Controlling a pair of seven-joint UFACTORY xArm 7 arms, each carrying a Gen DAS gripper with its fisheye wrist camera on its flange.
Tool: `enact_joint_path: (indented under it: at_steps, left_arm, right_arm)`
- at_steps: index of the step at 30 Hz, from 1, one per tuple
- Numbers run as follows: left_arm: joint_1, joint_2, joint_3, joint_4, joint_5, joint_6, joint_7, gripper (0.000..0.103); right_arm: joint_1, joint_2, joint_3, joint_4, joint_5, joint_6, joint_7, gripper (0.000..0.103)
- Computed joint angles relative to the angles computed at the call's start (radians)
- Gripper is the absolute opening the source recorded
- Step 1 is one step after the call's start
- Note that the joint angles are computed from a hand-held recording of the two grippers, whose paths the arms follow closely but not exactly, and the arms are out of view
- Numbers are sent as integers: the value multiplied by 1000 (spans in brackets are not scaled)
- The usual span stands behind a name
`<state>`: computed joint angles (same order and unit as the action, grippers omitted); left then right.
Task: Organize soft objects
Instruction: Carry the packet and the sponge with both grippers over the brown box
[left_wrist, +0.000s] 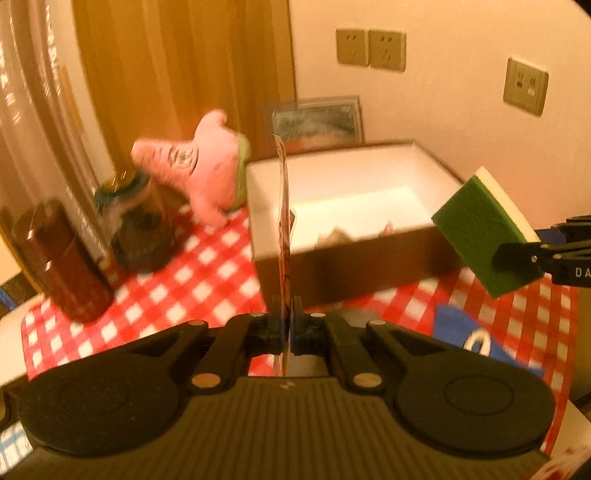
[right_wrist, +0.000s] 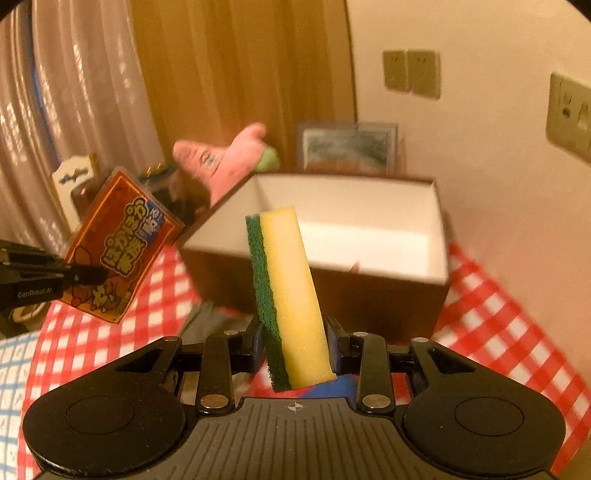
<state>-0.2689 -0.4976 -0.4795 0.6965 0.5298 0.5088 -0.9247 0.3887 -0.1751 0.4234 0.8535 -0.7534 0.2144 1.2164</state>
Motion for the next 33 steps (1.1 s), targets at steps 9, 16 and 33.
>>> enact_joint_path:
  at_steps: [9,16,33]
  left_arm:
    - [64,216,-20,227,193,-1,-60,3]
    - [17,408,46,399,273,34,-73,3]
    - [-174,763,261,711,279,158,59,4]
  right_arm:
    - [-64,67,-47,118,-162,-15,23,34]
    - [-12,185,-150,220,-189,-13,-22,34]
    - [108,389,-335,351,74,-26,-295,34]
